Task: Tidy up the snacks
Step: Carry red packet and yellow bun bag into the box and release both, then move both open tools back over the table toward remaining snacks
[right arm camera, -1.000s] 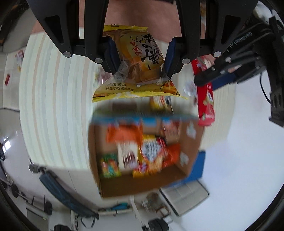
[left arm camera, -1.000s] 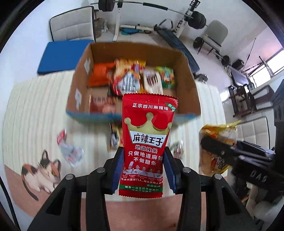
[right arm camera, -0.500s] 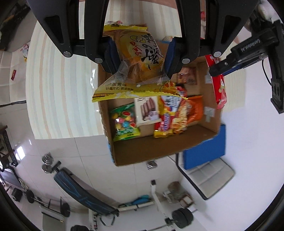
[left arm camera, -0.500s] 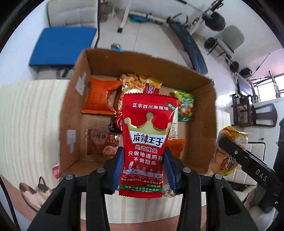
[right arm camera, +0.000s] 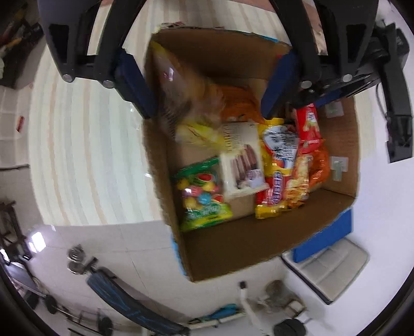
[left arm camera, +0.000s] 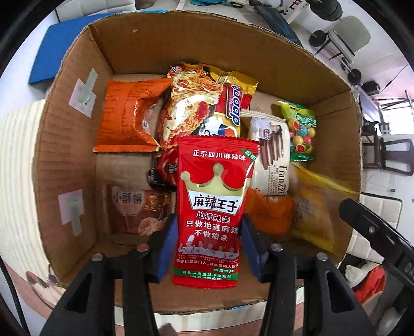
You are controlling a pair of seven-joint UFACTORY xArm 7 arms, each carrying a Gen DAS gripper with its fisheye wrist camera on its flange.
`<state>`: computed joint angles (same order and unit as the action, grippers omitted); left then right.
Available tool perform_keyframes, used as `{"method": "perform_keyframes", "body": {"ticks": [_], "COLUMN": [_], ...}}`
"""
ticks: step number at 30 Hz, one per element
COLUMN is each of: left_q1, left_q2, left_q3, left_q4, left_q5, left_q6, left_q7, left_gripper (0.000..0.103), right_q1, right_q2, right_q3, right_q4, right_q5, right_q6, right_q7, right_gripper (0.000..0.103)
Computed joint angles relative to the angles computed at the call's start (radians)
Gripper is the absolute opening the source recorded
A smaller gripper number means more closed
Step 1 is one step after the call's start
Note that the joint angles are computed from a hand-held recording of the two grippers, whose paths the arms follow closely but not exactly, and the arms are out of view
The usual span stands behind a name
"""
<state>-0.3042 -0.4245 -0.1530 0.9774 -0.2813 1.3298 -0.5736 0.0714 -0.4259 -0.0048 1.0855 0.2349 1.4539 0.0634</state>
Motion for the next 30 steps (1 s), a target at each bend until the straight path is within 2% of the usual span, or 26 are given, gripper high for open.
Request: {"method": "perform_keyframes", "body": {"ticks": [4,6,8,9,13,17,22,26,30], "left_q1": [0.002,0.002,-0.004,-0.005,0.0,0.003,0.004,-0.017,-0.052], "left_q2": [-0.038,-0.047,-0.059,-0.061,-0.087,-0.14,-0.263,-0.386,-0.5], "left_q3": [-0.005,-0.013,-0.014,-0.015,-0.024,-0.045,-0.102,-0.127,-0.139], "left_q4": [-0.019,-0.011,-0.01,-0.005,0.012,0.011,0.007,-0.057,-0.162], "left_q5": [0.008,0.031,0.034,0.038,0.07,0.109,0.193,0.178,0.113], "left_q6": [-0.045,-0.05,-0.065,-0.061,-0.049,-0.054,-0.001,0.044,0.09], "left_q7": [-0.005,-0.007,0.001,0.001,-0.011,-0.026,-0.071,-0.119,-0.163], "left_gripper": [0.069,0.085,0.095,0.097,0.098,0.098,0.098,0.098,0.098], "right_q1": [0.015,0.02,0.024,0.026,0.039,0.052,0.046,0.026,-0.008], "right_q2": [-0.014,-0.022,-0.033,-0.04,-0.084,-0.129,-0.251,-0.369,-0.476], "right_q3": [0.013,0.014,0.013,0.016,0.028,0.009,-0.011,-0.04,-0.078], "right_q4": [0.007,0.007,0.007,0.006,-0.004,-0.007,-0.049,-0.117,-0.208], "right_q5": [-0.029,-0.024,-0.018,-0.022,-0.054,-0.012,0.005,0.011,0.002], "right_q6": [0.016,0.019,0.017,0.012,-0.022,0.011,0.068,0.135,0.208], "right_q7": [-0.033,-0.039,-0.048,-0.054,-0.092,-0.112,-0.119,-0.106,-0.106], "right_gripper": [0.093,0.094,0.097,0.097,0.099,0.099,0.099,0.099,0.099]}}
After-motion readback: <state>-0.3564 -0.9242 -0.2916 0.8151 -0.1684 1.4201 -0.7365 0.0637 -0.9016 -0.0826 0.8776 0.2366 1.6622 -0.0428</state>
